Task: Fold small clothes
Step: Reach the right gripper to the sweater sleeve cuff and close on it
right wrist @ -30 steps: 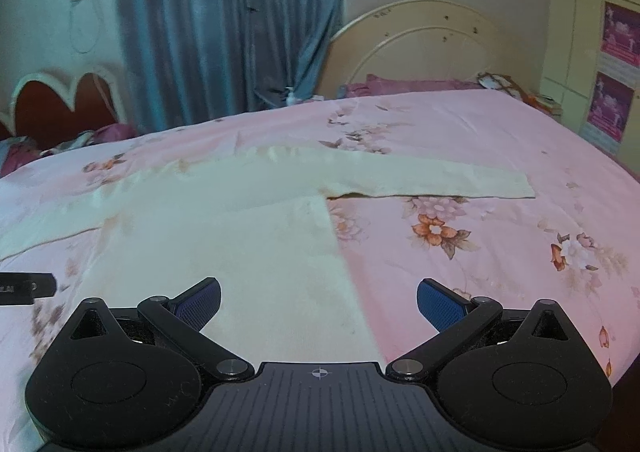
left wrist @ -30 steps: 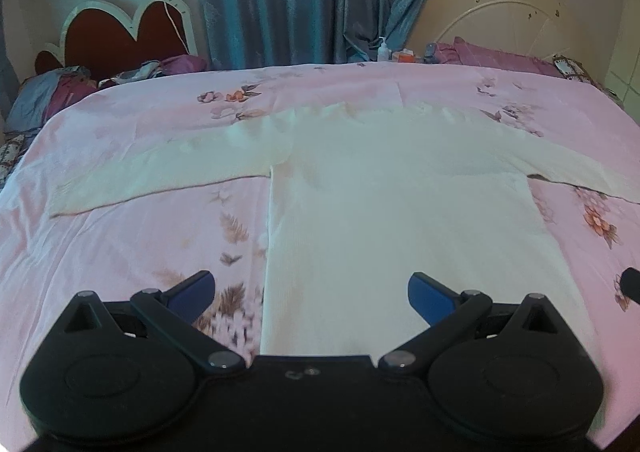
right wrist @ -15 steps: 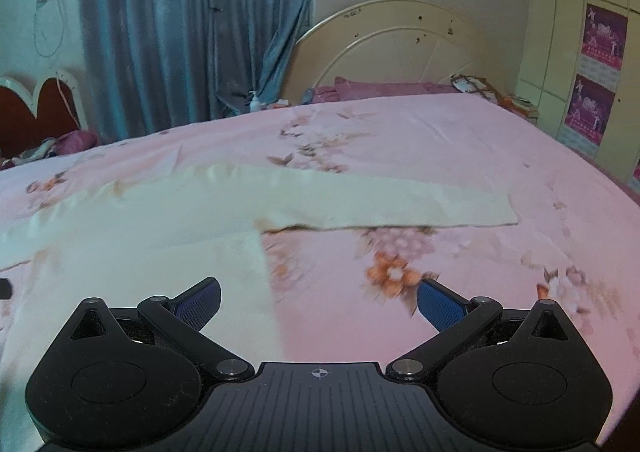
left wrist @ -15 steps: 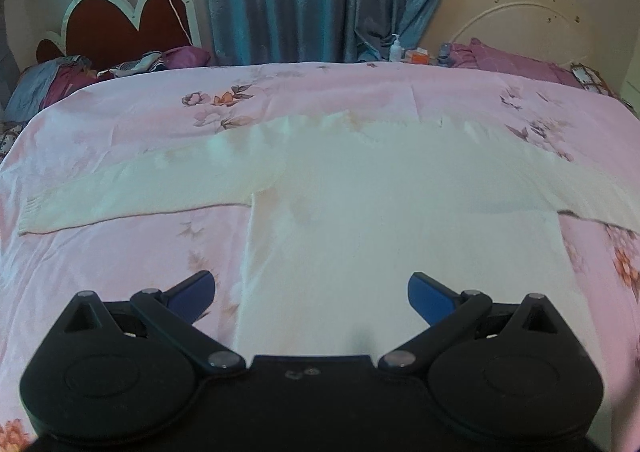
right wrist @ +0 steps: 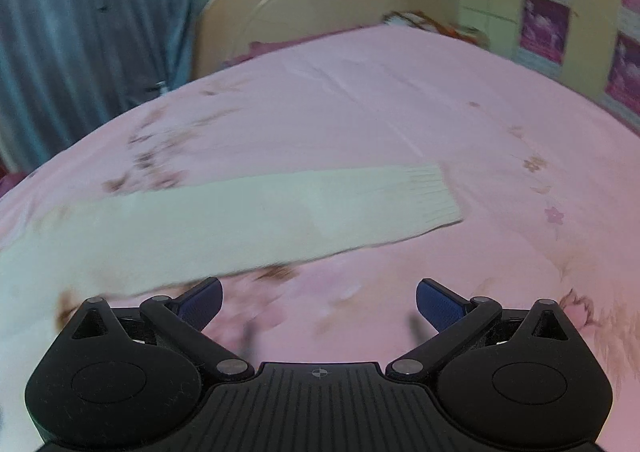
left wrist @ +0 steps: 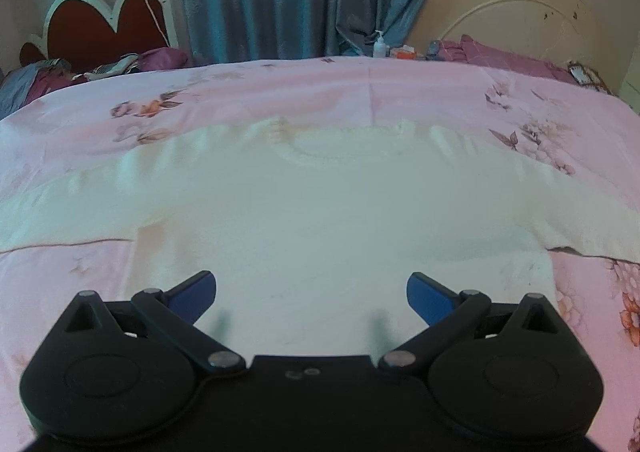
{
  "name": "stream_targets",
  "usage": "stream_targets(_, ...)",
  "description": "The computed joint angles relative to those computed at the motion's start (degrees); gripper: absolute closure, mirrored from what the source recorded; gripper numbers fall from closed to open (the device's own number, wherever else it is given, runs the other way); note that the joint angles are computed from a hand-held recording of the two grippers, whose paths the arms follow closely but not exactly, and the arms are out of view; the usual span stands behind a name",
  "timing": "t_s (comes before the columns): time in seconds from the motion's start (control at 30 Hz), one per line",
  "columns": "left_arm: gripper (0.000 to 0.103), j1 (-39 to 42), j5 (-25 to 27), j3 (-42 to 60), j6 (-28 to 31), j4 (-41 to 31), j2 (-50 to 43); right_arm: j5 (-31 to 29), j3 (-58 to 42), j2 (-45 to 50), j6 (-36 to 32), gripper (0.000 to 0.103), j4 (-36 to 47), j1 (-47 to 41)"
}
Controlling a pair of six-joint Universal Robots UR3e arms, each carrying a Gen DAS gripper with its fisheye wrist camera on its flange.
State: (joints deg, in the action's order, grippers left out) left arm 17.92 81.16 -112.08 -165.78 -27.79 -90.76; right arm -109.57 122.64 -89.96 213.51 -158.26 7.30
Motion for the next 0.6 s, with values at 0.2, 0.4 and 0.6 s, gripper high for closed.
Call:
stream_targets(0.2,0.005,-4.5,4.1,3.9,-1.8,1.6,-5.7,5.1,4.2,1.4,-4.0,0.022,-5.3,-9.0)
stream_targets(0.4,0.006,-6.4,7.1,6.0,-3.4,1.6,-7.9,6.4,6.6,3.8,-3.8,0.029,-13.3,-12.1)
stream_targets(0.6,0.017,-6.1,6.3,8.3,-2.9,-1.4,-8.8,9.3,8.9,4.2,-4.0,0.093,-19.3,-15.0)
